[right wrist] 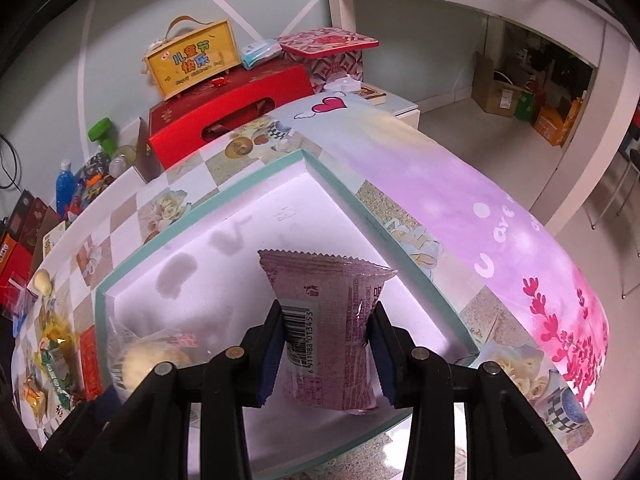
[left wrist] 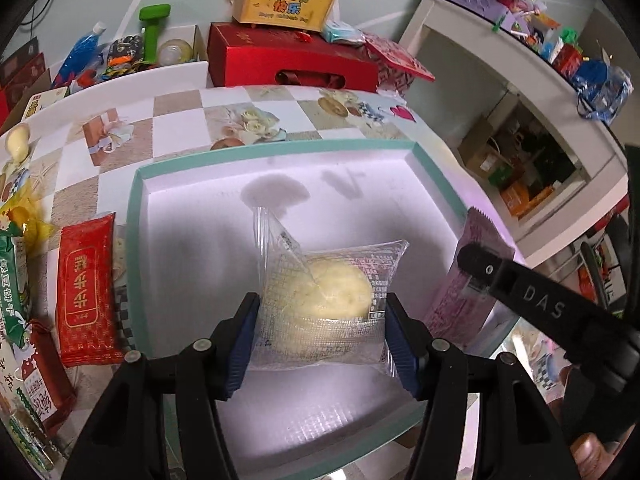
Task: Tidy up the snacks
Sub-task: 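Carry both packs to the white tray and release them inside, then withdraw both tools from the tray back toward the snack pile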
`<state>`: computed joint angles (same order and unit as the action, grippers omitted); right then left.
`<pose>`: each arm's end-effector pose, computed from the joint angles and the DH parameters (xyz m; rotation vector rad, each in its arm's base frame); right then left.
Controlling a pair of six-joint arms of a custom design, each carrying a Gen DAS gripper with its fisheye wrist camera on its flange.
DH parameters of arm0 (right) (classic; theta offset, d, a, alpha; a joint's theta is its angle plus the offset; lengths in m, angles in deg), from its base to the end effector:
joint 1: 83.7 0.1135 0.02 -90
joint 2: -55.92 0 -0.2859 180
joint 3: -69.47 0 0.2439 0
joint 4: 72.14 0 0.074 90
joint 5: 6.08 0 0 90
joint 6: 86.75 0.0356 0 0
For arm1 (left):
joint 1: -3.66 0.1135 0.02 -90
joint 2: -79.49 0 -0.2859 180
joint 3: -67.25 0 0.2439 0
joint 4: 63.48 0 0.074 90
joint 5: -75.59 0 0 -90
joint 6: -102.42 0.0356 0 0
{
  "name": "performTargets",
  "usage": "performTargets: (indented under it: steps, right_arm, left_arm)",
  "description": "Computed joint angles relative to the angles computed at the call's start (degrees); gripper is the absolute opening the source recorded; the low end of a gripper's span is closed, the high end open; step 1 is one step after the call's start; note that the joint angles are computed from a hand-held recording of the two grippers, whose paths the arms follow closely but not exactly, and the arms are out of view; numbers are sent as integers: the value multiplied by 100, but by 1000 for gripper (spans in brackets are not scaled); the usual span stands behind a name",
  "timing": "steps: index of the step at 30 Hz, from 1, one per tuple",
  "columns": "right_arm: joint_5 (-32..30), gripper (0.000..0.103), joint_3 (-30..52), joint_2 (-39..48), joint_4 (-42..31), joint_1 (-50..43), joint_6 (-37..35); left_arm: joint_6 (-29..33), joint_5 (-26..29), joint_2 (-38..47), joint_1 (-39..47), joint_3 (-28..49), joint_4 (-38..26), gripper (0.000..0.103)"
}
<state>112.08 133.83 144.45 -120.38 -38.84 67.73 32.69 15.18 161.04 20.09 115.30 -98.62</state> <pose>0.2011 0.1764 0.1990 0.5357 2.5131 -0.0483 0.2156 0.0453 0.1639 0.2156 2.5823 -0.4951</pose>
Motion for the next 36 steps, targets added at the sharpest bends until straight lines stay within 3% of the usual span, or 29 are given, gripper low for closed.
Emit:
performTargets:
  steps: [11, 13, 15, 27, 36]
  right_arm:
    - [32, 48, 26, -201, -28, 161, 35]
    - [-11, 68, 51, -153, -39, 145, 17]
    - [-41, 102, -11, -161, 43, 128, 40]
    - [-129, 103, -38, -21, 191, 148, -86]
    - [24, 103, 30, -119, 427, 333, -57]
  left_arm:
    - [15, -110, -342, 191, 210, -319, 76]
    - [-31, -159, -376, 228, 239, -335, 87]
    - [-181, -484, -496, 239, 159, -110, 100]
    - [-289, -1005, -402, 554, 52, 529, 102]
    - [129, -689, -239, 1131, 338, 37, 102]
